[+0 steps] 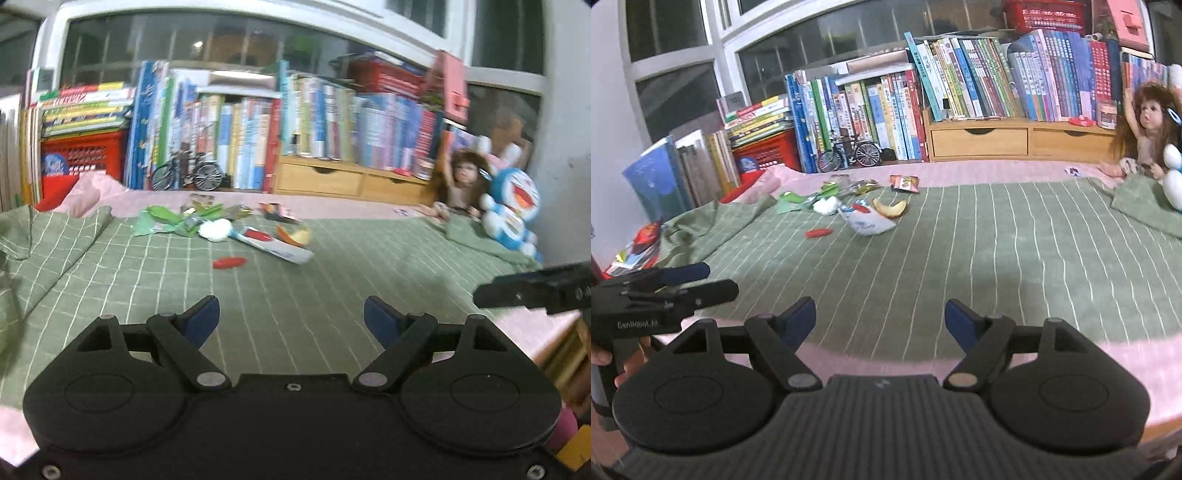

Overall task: Collect trash
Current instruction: 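Raise both open grippers back over the bed cover, then grasp a red stick with the left gripper while the right gripper grasps a small red piece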

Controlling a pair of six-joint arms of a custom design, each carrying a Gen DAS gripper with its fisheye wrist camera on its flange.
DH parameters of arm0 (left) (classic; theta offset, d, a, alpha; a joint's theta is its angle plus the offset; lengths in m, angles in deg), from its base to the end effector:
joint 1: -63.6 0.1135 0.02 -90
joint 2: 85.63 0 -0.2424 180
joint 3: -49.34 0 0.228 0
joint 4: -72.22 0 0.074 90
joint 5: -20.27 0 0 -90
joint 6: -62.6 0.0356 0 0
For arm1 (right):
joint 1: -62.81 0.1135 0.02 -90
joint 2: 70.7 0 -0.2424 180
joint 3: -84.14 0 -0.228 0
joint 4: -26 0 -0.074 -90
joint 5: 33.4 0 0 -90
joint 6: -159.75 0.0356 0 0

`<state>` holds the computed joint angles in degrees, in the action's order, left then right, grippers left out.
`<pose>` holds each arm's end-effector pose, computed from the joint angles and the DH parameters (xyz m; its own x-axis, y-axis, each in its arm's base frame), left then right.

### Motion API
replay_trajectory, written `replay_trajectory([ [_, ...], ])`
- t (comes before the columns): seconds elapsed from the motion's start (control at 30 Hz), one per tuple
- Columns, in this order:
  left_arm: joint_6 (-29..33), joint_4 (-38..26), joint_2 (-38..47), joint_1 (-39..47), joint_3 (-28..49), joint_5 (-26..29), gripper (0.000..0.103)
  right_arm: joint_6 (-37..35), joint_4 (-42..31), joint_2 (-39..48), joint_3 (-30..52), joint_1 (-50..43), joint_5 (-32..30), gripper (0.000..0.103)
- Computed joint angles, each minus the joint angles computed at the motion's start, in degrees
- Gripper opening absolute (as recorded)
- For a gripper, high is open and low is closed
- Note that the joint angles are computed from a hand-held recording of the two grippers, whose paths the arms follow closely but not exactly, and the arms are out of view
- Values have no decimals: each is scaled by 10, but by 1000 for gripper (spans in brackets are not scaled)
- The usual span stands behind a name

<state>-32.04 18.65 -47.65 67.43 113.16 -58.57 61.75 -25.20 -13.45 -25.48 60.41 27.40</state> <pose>0.1307 0.0018 0.3114 -0.4713 -0.1111 -0.8750 0.0675 0.9846 -0.1614 0.1942 0.0092 0.3044 -0.5618 -0.0980 -0.8215 -0.4295 0.8832 0.1883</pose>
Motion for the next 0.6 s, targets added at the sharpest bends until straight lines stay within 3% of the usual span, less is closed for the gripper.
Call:
replay_trajectory([
  [0.1,-19,56,105,21,21,4,76,3,17,61,44,32,39,85],
  [0.2,-39,90,214,20,58,-34,67,21,23,122,107,54,75,85],
  [0.5,-48,213,439,-7,138,-91,64,2,59,290,230,83,76,85],
  [0.6,-48,218,505,-17,182,-115,51,-16,68,340,248,103,90,85],
])
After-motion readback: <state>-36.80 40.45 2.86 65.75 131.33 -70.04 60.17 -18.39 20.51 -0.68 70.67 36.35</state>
